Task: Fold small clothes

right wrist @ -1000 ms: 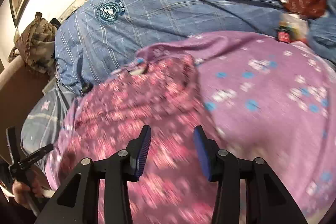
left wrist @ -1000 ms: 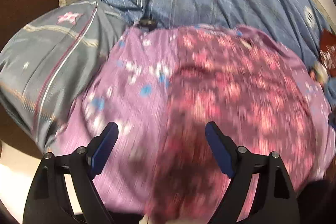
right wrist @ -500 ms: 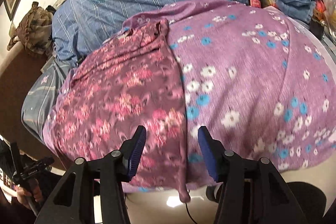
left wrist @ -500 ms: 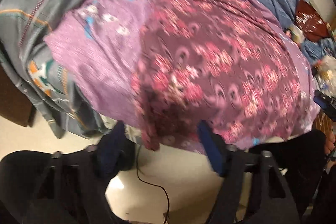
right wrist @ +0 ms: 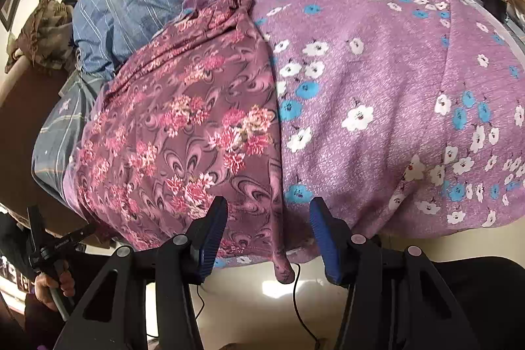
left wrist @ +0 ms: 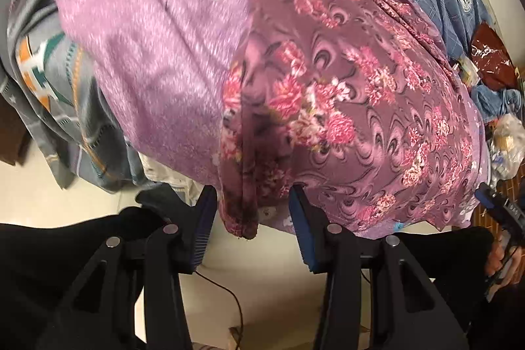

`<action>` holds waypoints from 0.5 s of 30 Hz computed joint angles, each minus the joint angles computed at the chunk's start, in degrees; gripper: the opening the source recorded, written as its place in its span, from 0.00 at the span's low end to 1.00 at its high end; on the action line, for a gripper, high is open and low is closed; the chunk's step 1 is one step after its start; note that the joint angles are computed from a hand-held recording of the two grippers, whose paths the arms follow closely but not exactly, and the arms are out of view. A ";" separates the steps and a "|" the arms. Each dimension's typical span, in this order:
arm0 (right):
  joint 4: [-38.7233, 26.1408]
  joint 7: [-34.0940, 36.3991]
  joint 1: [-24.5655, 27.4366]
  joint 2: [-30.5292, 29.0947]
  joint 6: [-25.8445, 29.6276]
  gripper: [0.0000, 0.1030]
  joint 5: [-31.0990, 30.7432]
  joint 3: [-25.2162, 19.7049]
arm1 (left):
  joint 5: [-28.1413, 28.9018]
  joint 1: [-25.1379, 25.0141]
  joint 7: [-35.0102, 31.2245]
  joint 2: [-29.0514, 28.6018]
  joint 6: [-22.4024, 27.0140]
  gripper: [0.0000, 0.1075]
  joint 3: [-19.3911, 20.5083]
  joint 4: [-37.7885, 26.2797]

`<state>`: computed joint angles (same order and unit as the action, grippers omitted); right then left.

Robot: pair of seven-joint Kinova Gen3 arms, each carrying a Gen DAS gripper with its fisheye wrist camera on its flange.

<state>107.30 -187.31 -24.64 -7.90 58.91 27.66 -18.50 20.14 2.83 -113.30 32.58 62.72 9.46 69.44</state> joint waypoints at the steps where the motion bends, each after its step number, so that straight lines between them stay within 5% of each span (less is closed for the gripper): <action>1: -0.08 0.34 -0.02 0.25 0.01 0.52 -0.29 0.10 | 0.36 -0.22 -0.11 0.31 0.10 0.41 0.16 -0.26; 7: 1.04 0.82 0.53 -0.44 0.12 0.53 -2.30 0.99 | 1.28 -0.34 -2.02 2.08 1.52 0.19 1.03 -2.45; 10: 2.12 1.66 1.46 -1.77 -0.18 0.59 -4.06 1.55 | 2.21 -0.69 -2.00 3.42 3.08 0.19 1.26 -4.05; 15: 3.85 5.36 2.70 -2.52 -2.80 0.61 -7.52 2.40 | 2.73 -0.84 -3.17 3.54 3.21 0.37 1.51 -4.44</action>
